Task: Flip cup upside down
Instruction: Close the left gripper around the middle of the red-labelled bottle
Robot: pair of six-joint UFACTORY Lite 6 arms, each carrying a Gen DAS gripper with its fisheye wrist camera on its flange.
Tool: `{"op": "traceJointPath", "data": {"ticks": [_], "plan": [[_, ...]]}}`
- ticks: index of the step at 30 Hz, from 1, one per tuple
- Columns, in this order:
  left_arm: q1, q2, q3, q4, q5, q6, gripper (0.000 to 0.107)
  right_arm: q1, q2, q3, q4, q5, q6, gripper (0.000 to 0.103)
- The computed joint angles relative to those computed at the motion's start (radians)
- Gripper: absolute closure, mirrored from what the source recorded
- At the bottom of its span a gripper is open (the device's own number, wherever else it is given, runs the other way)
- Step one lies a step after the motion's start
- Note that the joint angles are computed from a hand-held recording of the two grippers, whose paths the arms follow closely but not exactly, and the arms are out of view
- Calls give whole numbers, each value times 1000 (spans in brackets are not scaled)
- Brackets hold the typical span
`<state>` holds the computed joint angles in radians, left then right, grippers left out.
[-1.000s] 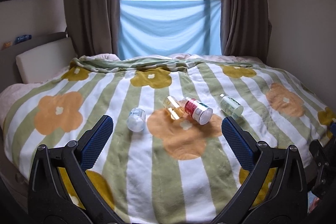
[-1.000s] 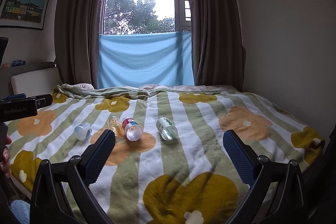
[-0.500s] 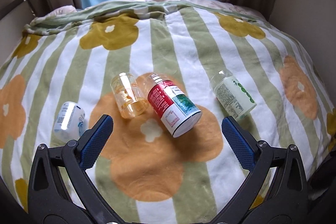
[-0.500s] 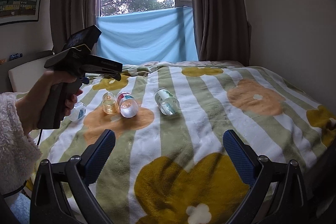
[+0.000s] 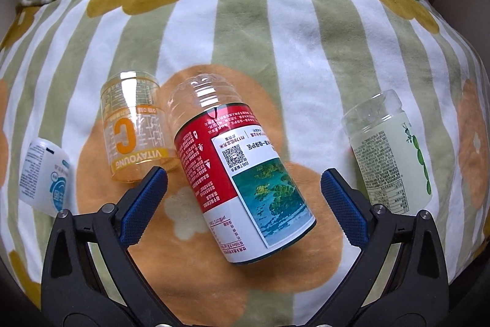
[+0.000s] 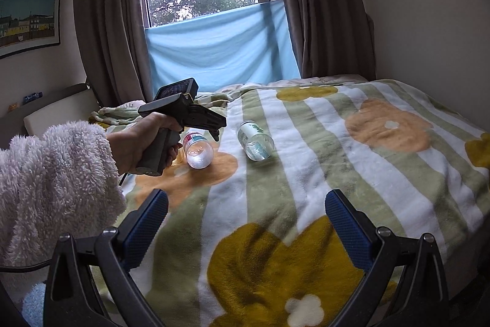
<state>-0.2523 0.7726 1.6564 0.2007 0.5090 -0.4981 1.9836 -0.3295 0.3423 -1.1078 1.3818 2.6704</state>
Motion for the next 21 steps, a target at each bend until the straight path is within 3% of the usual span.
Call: {"op": "traceJointPath", "data": {"ticks": [5,15,21], "plan": [[17,106,117,-71,60,48,31,-42,-6,-14,-11,-44,-13,1],[32,65,55,-135,15,117,39,-165,12,-28,-62,-215,-60,1],[25,-113,-157,-197,-58,204,39,-241,43,-32,-119,-320,-74,1]]}}
